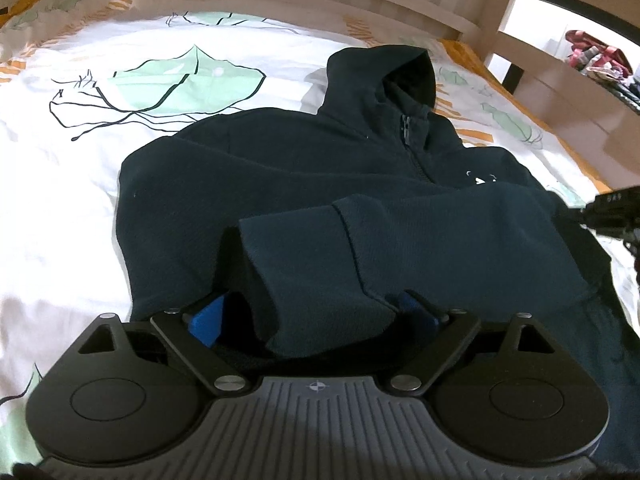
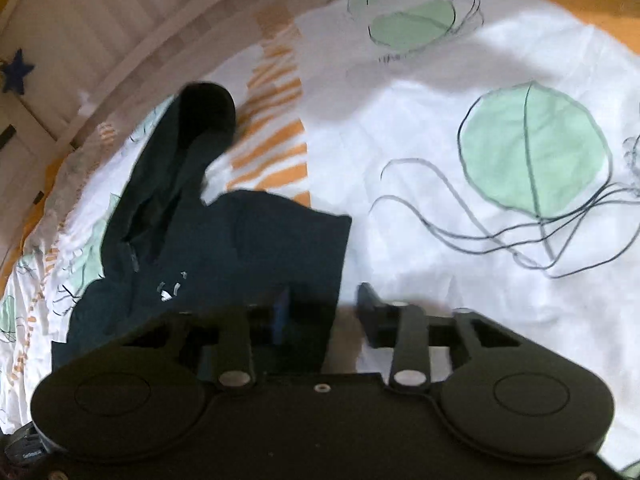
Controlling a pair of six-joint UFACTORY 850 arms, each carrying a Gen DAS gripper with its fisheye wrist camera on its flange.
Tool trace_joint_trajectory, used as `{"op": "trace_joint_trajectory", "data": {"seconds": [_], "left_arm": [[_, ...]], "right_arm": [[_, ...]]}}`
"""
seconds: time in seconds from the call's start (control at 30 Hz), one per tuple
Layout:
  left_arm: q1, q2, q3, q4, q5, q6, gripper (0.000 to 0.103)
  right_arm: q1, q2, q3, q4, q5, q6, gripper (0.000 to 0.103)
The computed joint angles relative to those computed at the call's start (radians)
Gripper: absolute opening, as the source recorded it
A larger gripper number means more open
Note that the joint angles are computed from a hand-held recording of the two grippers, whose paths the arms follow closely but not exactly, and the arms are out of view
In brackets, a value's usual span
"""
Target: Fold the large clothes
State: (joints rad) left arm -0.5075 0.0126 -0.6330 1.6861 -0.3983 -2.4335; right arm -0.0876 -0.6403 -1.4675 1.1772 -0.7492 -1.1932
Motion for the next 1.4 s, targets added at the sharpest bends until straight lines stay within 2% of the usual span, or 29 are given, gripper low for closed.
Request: {"op": "trace_joint_trajectory", "data": {"seconds": [0.03,0.1,0.2,0.27,0.3,0.37,0.47,0.5,0.57,0.63,0.73,0.93,1.0,1.07,1.1,1.27,1.33,1.4], "left_arm": [[0.0,-0.001,-0.001,0.002,0.0,-0.002,0.091],[-0.003,-0.004,-0.002,0.005,-0.006,-0.007,0.091],[-0.002,-0.005,-0.009,-0.03,-0.004,0.037,0.091],[0.011,0.002,-0.017,-0.079,0.022,0.096,0.091],[0.02,0.011,-0.025,-0.151,0.041,0.174,0.091],[0.034,0.033,-0.045,-0.318,0.059,0.354,0.09],[0.022,0.075,-0.07,-0.358,-0.012,0.456,0.091],[0.018,0.079,-0.087,-0.35,-0.042,0.483,0.091],[0.021,0.065,-0.135,-0.335,-0.095,0.541,0.091],[0.04,0.034,-0.187,-0.313,-0.102,0.588,0.091],[0.068,-0.044,-0.274,-0.262,-0.111,0.615,0.091],[0.122,-0.252,-0.456,-0.197,-0.088,0.658,0.091],[0.139,-0.318,-0.511,-0.193,-0.066,0.67,0.091],[0.153,-0.392,-0.581,-0.204,-0.055,0.701,0.091],[0.158,-0.416,-0.602,-0.202,-0.05,0.71,0.091],[0.181,-0.558,-0.746,-0.328,-0.052,0.907,0.09],[0.186,-0.604,-0.792,-0.39,-0.1,0.994,0.085],[0.198,-0.624,-0.804,-0.397,-0.159,0.999,0.086]], "right_arm": [[-0.005,0.011,0.019,0.026,0.004,-0.05,0.012],[0.0,0.047,0.059,0.08,0.071,-0.141,0.011],[0.015,0.026,0.05,0.022,0.123,-0.056,0.012],[0.019,0.036,0.078,0.054,0.152,-0.117,0.015],[0.018,0.048,0.088,0.065,0.156,-0.131,0.023],[0.015,0.076,0.102,0.081,0.168,-0.145,0.052],[0.013,0.13,0.129,0.171,0.182,-0.302,0.067],[0.015,0.143,0.129,0.191,0.181,-0.345,0.069],[0.024,0.157,0.127,0.239,0.17,-0.409,0.08],[0.04,0.16,0.111,0.275,0.157,-0.436,0.085],[0.076,0.147,0.081,0.319,0.168,-0.447,0.101],[0.149,0.047,-0.028,0.324,0.179,-0.415,0.101],[0.163,0.002,-0.077,0.284,0.167,-0.348,0.097],[0.177,-0.052,-0.143,0.222,0.156,-0.253,0.087],[0.183,-0.078,-0.175,0.187,0.151,-0.203,0.086],[0.209,-0.192,-0.316,0.095,0.143,-0.059,0.086],[0.221,-0.235,-0.374,0.046,0.145,0.007,0.086],[0.23,-0.274,-0.428,0.008,0.137,0.058,0.086]]}}
